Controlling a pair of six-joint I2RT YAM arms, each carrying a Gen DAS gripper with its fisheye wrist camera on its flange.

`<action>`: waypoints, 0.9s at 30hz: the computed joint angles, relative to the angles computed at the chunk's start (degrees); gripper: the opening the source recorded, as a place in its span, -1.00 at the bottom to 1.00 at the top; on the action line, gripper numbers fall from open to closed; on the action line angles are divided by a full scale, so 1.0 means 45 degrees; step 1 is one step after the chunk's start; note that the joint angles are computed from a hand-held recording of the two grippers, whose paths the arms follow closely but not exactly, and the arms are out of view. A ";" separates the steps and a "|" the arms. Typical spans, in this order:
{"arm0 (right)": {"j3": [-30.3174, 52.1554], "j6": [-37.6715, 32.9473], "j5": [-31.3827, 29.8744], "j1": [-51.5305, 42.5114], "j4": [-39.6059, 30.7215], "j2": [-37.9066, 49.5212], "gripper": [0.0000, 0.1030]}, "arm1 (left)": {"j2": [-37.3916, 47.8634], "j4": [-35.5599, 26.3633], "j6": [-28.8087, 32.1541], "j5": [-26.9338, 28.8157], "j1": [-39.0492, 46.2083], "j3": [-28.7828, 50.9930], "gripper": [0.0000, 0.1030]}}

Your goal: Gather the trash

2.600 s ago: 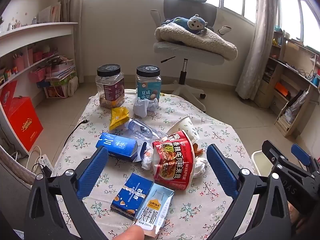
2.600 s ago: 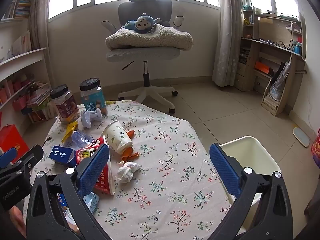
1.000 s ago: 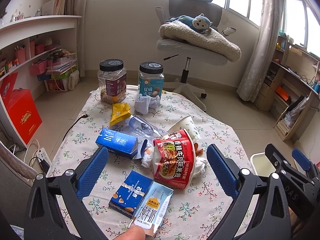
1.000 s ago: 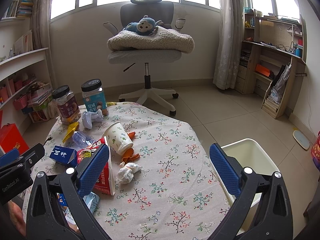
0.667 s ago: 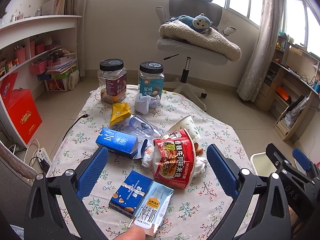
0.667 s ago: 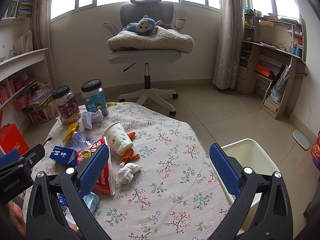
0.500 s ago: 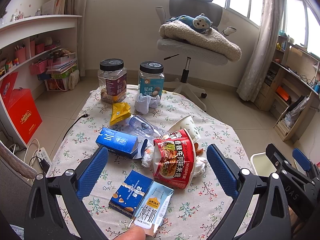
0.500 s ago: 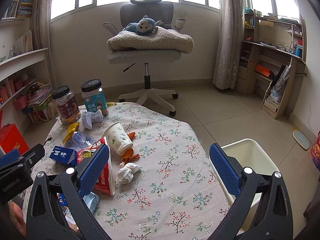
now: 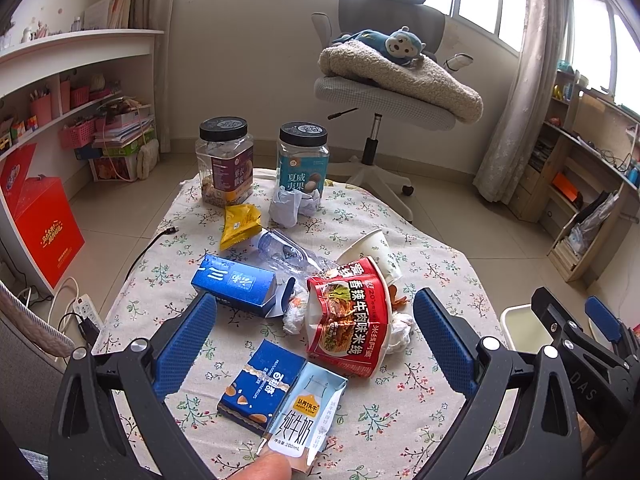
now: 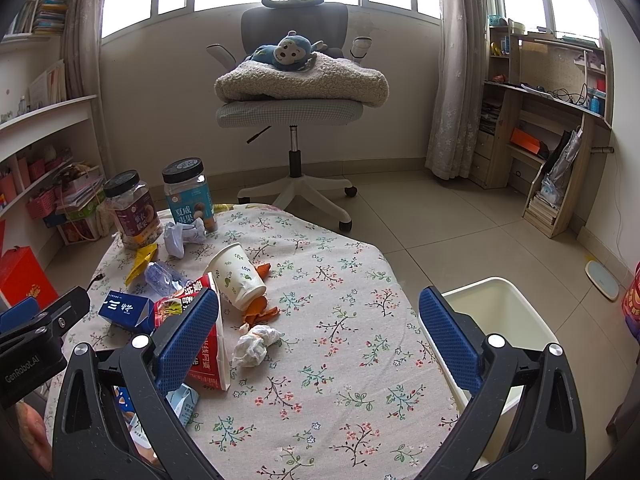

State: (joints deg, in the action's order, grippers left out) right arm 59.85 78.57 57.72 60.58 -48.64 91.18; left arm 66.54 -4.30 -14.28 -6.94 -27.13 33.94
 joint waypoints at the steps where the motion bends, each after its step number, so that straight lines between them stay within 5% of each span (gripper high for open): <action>1: 0.0000 0.0000 0.0000 0.0000 0.0000 0.0000 0.87 | 0.0006 0.0012 -0.0002 0.0005 0.0000 -0.0003 0.86; 18: -0.0152 -0.0312 -0.0301 -0.0114 0.0289 -0.0070 0.87 | 0.0322 0.0615 -0.0052 0.0055 0.0046 -0.0516 0.86; 27: 0.0143 -0.3561 -0.3028 -0.1947 0.2139 -0.0807 0.87 | 0.2136 -0.1313 0.0996 0.1981 0.2778 0.2565 0.88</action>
